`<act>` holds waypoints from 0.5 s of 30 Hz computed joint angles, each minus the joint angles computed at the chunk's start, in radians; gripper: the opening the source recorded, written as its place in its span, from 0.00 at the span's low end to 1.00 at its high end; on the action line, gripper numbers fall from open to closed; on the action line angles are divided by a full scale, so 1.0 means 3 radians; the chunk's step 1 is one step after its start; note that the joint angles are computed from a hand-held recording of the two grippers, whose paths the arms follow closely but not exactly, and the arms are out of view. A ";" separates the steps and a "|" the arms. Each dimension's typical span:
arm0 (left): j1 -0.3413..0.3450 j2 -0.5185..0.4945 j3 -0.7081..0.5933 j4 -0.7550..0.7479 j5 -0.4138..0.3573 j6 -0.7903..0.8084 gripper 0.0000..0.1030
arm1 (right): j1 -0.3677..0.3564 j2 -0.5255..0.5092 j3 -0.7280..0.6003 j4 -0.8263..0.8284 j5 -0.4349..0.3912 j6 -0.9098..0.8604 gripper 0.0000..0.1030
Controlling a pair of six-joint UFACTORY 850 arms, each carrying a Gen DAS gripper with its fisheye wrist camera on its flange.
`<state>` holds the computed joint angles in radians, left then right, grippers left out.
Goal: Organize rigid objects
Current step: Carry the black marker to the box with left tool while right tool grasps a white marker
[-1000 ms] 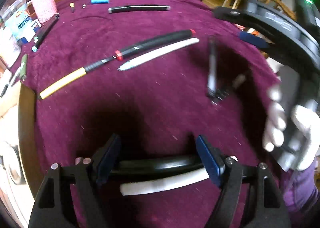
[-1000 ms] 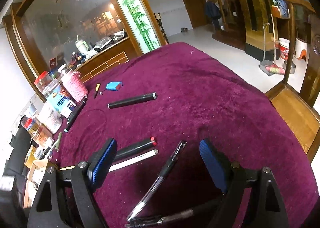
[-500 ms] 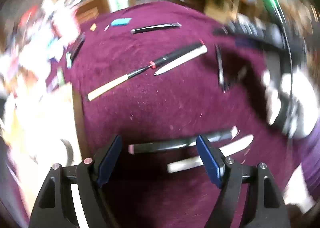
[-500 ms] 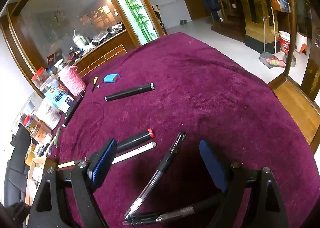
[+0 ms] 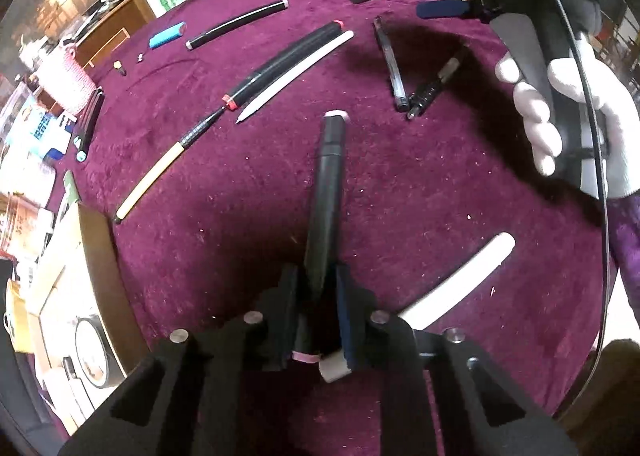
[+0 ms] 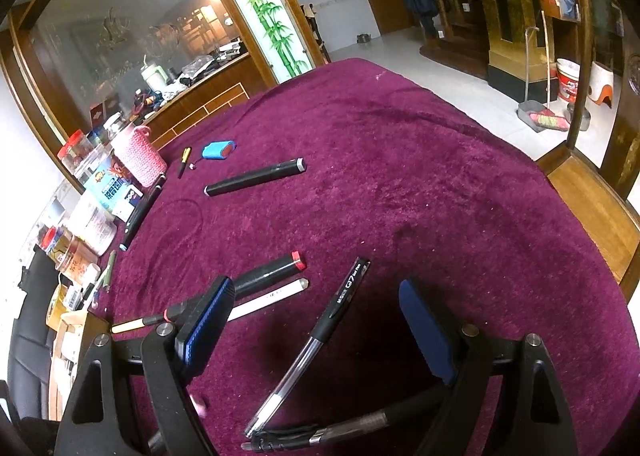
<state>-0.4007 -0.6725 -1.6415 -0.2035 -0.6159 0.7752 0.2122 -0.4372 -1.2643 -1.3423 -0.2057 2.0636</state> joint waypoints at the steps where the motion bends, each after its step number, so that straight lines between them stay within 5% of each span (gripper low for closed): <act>1: -0.0011 -0.0024 -0.0029 0.0004 -0.0010 -0.0060 0.16 | 0.0000 0.0003 0.0004 0.0000 0.0001 0.0000 0.85; 5: -0.0062 -0.0094 -0.0088 0.0086 0.0134 -0.0244 0.31 | 0.0007 0.0003 0.0006 -0.0040 -0.0030 0.0038 0.85; 7: -0.0102 -0.0134 -0.0157 0.0341 0.0266 -0.0524 0.50 | 0.0007 -0.0009 -0.0007 0.0033 -0.0039 -0.0033 0.85; 9: -0.0090 -0.0180 -0.0224 0.0257 0.0267 -0.0524 0.51 | 0.0008 -0.0024 -0.0025 0.0147 -0.0049 -0.0153 0.85; 11: -0.0055 -0.0215 -0.0285 0.0037 0.0208 -0.0417 0.41 | 0.0009 -0.0033 -0.0035 0.0185 -0.0064 -0.0204 0.85; 12: -0.0021 -0.0229 -0.0321 -0.0235 0.0071 -0.0237 0.18 | 0.0017 -0.0040 -0.0045 0.0201 -0.0104 -0.0230 0.85; 15: -0.0008 -0.0113 -0.0153 -0.0495 0.0185 -0.0088 0.14 | 0.0029 -0.0056 -0.0070 0.0230 -0.0170 -0.0298 0.85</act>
<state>-0.4032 -0.7065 -1.6872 -0.3520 -0.5605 0.7488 0.2208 -0.4540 -1.2853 -1.2735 -0.2568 1.9743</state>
